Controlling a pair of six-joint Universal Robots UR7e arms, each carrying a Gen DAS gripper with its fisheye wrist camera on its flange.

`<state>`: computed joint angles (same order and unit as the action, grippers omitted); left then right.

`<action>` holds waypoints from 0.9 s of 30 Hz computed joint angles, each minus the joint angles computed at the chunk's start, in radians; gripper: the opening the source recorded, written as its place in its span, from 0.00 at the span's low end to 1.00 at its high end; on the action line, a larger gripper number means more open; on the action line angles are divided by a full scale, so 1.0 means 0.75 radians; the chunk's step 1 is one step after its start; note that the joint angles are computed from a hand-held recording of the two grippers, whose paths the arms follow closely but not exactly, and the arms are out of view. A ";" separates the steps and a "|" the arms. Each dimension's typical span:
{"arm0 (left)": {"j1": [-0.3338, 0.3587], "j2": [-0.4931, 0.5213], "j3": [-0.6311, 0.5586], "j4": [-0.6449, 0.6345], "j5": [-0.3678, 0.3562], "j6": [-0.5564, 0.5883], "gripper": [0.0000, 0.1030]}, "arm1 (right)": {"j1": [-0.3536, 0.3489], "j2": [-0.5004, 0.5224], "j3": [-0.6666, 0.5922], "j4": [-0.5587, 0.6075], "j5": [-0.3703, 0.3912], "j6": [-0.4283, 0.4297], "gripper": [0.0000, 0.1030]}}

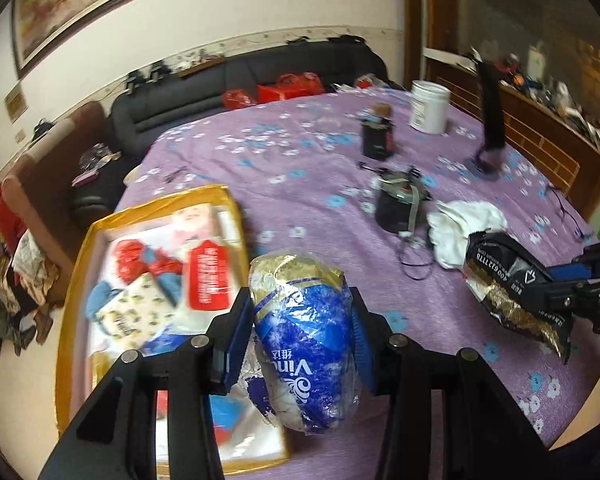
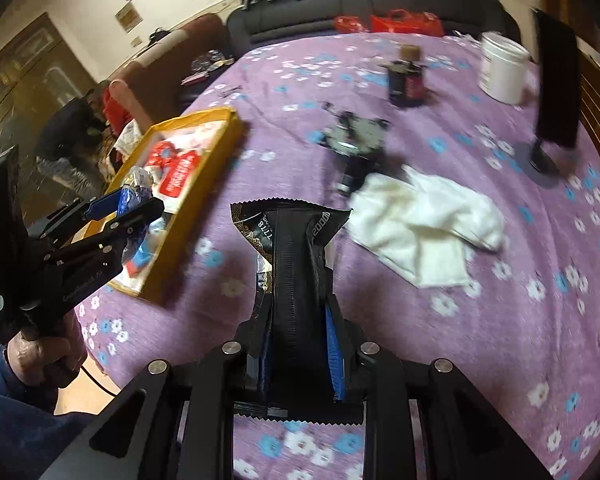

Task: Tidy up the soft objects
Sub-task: 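Carry the Vinda roll over the tray with left tool while right carries black pouch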

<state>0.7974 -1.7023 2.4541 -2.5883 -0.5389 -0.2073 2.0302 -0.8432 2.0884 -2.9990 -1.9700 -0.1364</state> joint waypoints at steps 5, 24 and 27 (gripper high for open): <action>0.052 -0.109 -0.012 0.048 0.023 -0.020 0.43 | 0.060 0.083 -0.113 0.072 0.030 0.008 0.25; 0.304 -0.320 -0.042 0.094 0.038 0.123 0.43 | 0.242 0.522 -0.626 0.272 -0.003 0.007 0.25; 0.331 -0.314 -0.046 0.063 0.025 0.157 0.43 | 0.251 0.580 -0.696 0.303 -0.038 0.010 0.25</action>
<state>1.0459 -1.9378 2.4193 -2.5410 -0.5204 -0.0899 2.2186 -0.4086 1.5665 -2.7719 -1.9983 -0.1291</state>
